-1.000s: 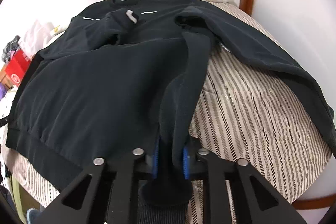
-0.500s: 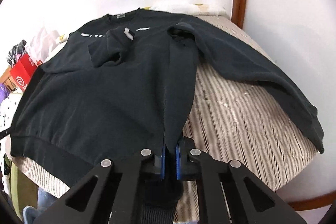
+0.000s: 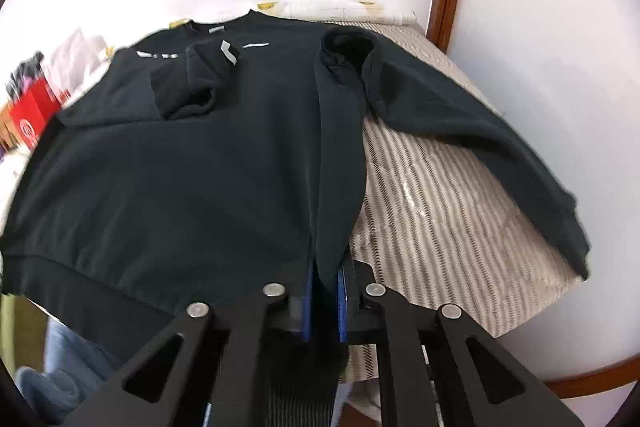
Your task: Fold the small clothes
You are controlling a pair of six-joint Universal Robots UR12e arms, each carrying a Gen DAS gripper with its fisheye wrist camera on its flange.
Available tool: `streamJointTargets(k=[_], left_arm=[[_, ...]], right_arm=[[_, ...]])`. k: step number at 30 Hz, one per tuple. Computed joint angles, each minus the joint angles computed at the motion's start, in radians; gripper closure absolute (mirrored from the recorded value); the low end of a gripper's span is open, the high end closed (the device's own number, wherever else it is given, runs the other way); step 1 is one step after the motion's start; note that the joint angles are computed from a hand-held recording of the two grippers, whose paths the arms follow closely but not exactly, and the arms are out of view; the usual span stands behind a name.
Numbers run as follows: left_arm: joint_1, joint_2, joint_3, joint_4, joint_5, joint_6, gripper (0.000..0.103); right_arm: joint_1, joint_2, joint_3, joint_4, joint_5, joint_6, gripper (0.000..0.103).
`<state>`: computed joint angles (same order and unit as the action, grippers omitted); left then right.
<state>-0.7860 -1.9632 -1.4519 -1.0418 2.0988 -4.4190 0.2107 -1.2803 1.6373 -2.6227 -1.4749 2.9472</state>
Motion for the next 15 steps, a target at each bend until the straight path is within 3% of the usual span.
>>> streamJointTargets(k=[5, 9, 13, 15], left_arm=[[0.017, 0.008, 0.001, -0.002, 0.011, -0.016, 0.091], [0.039, 0.013, 0.0, 0.008, 0.013, -0.011, 0.074], [0.059, 0.014, 0.003, 0.032, 0.026, 0.009, 0.053], [0.073, 0.009, 0.019, 0.021, 0.038, 0.029, 0.049]], right_arm=[[0.008, -0.008, -0.008, -0.056, -0.029, -0.007, 0.072], [0.02, 0.003, -0.052, -0.088, -0.006, -0.005, 0.056], [0.051, 0.061, -0.159, -0.061, 0.044, -0.006, 0.056], [0.07, 0.098, -0.221, -0.041, 0.065, 0.002, 0.055]])
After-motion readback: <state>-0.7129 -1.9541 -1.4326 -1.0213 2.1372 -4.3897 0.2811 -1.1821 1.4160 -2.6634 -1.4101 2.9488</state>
